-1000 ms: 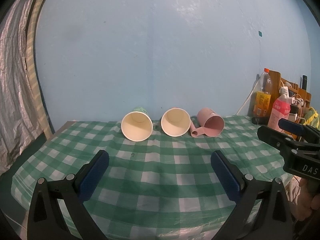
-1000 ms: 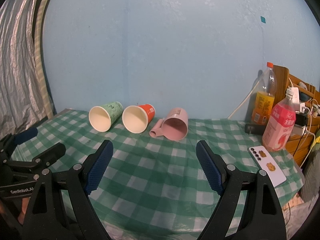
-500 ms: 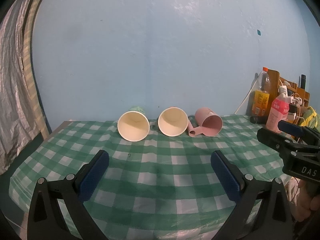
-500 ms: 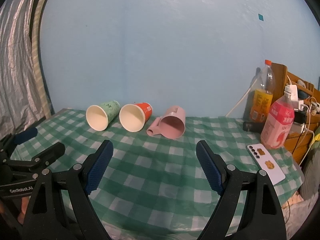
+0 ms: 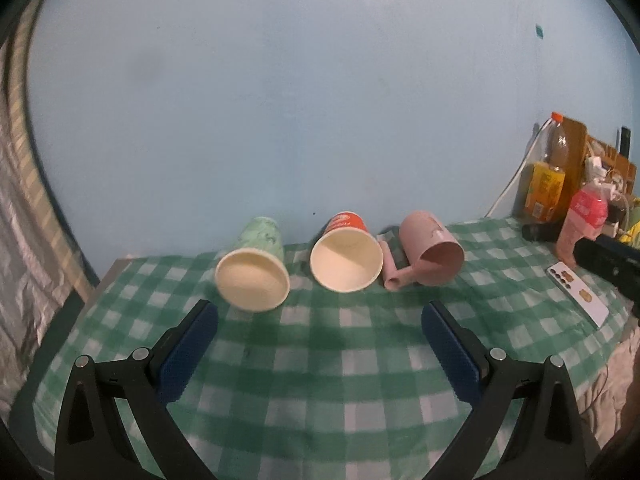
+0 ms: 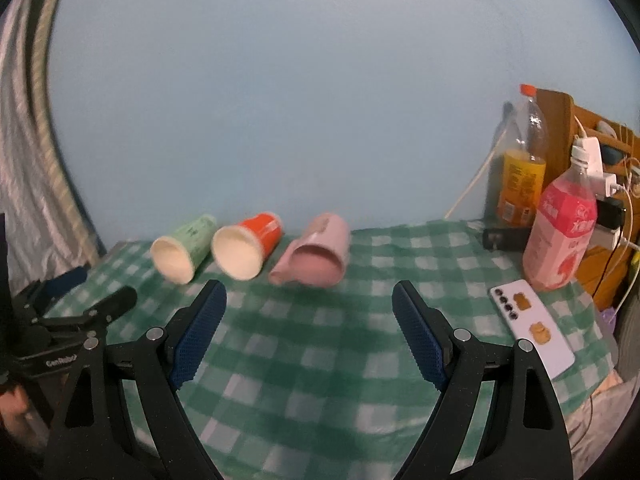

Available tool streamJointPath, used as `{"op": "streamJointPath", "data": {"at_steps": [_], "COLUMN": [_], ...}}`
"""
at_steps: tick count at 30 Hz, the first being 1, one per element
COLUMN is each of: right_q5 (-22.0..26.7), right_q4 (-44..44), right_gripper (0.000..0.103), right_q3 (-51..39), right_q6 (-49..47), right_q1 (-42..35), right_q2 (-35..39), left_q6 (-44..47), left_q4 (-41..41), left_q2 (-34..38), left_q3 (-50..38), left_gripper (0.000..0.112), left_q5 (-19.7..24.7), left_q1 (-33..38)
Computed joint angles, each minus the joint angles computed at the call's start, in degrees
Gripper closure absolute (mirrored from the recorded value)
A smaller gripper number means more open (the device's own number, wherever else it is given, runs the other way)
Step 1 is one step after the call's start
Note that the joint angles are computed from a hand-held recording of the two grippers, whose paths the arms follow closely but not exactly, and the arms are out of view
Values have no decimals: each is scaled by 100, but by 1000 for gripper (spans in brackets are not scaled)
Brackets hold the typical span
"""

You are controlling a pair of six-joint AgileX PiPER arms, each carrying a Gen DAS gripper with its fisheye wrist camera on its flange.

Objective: Flip cup upside down
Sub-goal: 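Move the left gripper down toward the pink mug lying on its side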

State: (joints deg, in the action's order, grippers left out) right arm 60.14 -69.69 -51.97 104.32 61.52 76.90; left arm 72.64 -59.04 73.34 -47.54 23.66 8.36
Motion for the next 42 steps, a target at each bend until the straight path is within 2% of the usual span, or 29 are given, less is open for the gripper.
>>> {"op": "streamJointPath", "data": {"at_steps": [3,6,8,10,13,15,17,20,22,27,29,35,37,40,42], "right_q5": [-414,-1248,-1810,-2133,-2365,-2390,-2352,-2475,-2338,-2008,-2025,-1993,-2033,-2131,-2142], "right_q4": [337,1113,1935,2852,4104,4709,5045,6343,6674,7394,7796,8302,8462,8413,8371], "right_gripper": [19,19,19,19,19,19,19,19,19,19,19,19,19,19,19], "right_q3": [-147,-315,-503,-724,-1053,-1210,-1334,-1542,-1818,-2419,-2487,-2607,-2609,-2558,-2555], "right_q6": [-631,-1614,-2491,-3455,-4738,-5247,-5487,-6663,-6866,-7516,-7879,-8359,-8489,-8370,-8341], "right_q1": [-630,-1512,-2165,-2730,-3427,-3731,-3988,-4527,-4798,-5309,-5545,-5812,-5889,-5928,-5917], "right_q2": [-186,-345,-311,-181,86,216,322,520,758,1321,1472,1903,1996,2055,2109], "left_q6": [-1719,-3437,-4400,-5035,-5576,-5736,-6105,-6362,-6516,-7040,-7166,-7167,-7352,-7440,-7407], "left_q4": [1506,3103,3995,4544,5054,5084,5365,5398,5413,5803,5921,5510,5593,5464,5601], "left_q2": [343,794,1093,1363,1987,2386,2727,3238,3637,4198,4395,5150,5448,5798,5786], "left_q3": [-579,-1235,-1657,-2045,-2916,-3473,-3924,-4621,-5166,-5778,-6020,-7183,-7594,-8078,-8030], "left_gripper": [10,10,10,10,10,10,10,10,10,10,10,10,10,10,10], "left_q5": [4,153,294,523,1166,1593,1816,2310,2688,2944,3044,3674,3846,4178,4049], "left_q1": [-523,-1083,-1445,-1713,-2012,-2118,-2295,-2440,-2551,-2815,-2883,-2754,-2770,-2697,-2776]}}
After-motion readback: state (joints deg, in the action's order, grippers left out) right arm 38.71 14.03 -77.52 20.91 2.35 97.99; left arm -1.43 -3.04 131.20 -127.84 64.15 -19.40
